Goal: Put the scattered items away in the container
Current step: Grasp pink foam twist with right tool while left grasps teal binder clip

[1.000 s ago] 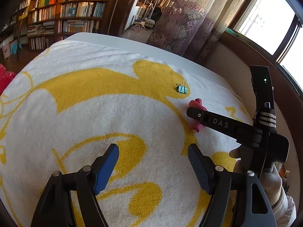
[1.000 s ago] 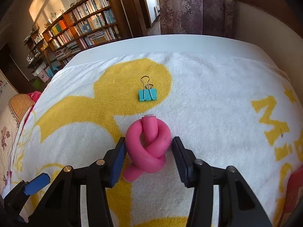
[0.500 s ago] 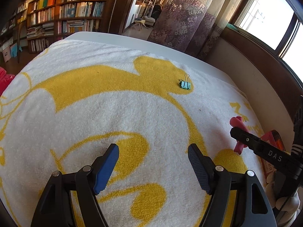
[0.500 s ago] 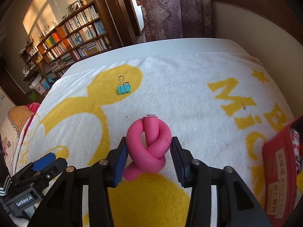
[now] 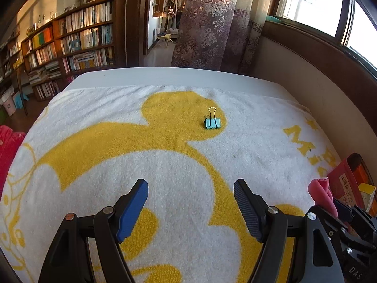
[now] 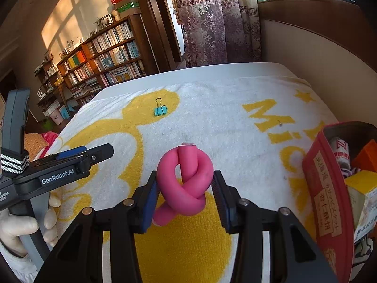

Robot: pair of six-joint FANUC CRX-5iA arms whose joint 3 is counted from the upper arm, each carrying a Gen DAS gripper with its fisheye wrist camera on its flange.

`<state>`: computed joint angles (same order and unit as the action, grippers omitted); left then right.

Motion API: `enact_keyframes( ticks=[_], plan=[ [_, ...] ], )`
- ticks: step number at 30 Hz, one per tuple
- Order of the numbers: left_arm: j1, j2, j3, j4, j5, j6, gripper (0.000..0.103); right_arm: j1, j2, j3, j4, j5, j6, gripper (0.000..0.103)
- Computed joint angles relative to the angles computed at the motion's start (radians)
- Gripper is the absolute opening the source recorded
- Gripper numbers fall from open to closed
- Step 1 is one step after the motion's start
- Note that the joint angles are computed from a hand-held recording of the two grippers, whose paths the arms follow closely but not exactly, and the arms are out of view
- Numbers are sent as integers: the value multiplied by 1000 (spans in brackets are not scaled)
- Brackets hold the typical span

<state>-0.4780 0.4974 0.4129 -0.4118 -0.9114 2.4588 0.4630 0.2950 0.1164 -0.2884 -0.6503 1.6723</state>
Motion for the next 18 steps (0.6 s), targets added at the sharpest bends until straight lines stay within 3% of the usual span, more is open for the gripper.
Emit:
enact_keyframes(
  ticks=[8,18],
  plan=[
    [12,189,288,-16,-136,-78,77,-43,12,37,-100,-47,40,48],
    [70,378,554,81,-239,-161,76,-22,27,37,-52,-64,2,48]
  ],
)
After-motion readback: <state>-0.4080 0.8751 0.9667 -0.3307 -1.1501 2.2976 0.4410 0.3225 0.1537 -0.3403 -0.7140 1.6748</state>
